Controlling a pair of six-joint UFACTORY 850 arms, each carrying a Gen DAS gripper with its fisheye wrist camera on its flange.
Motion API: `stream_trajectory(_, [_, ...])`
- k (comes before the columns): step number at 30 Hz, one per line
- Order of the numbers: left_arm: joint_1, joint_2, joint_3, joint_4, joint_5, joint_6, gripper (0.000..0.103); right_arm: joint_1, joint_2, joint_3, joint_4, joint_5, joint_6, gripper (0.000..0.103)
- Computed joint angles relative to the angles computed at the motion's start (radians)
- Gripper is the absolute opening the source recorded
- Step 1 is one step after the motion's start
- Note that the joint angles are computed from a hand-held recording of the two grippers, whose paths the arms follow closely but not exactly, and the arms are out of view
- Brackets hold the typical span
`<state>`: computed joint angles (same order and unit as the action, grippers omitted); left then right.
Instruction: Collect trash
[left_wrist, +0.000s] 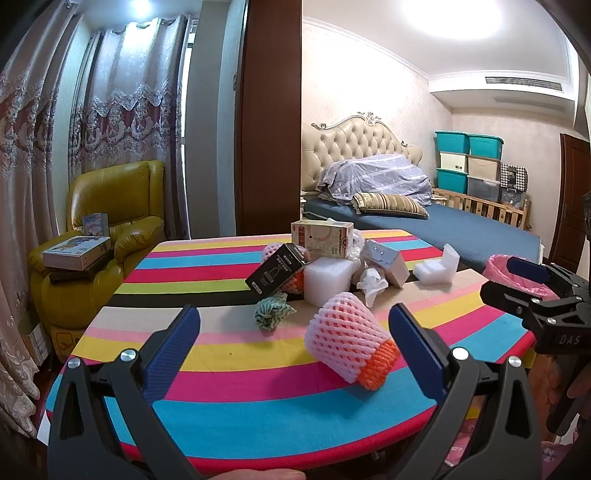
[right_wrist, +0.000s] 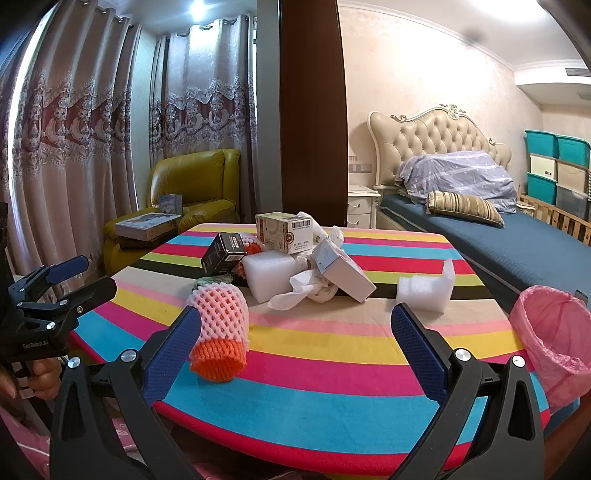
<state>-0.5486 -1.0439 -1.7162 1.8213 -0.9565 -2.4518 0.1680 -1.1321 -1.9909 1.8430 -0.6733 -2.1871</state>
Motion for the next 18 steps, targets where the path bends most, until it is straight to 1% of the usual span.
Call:
stream_trajectory(7, [0.001,0.001,0.005,-0.012,0.001,-0.011,0.099,0.001,0.004,0.009,0.017,0.002,-0.02,0.096])
stream_trajectory(18, [0.007,0.012,0.022,-0.044,-0.009,-0.024,0.099,0.016,0.002,0.009,0.04,0.044,-0.046,0.096])
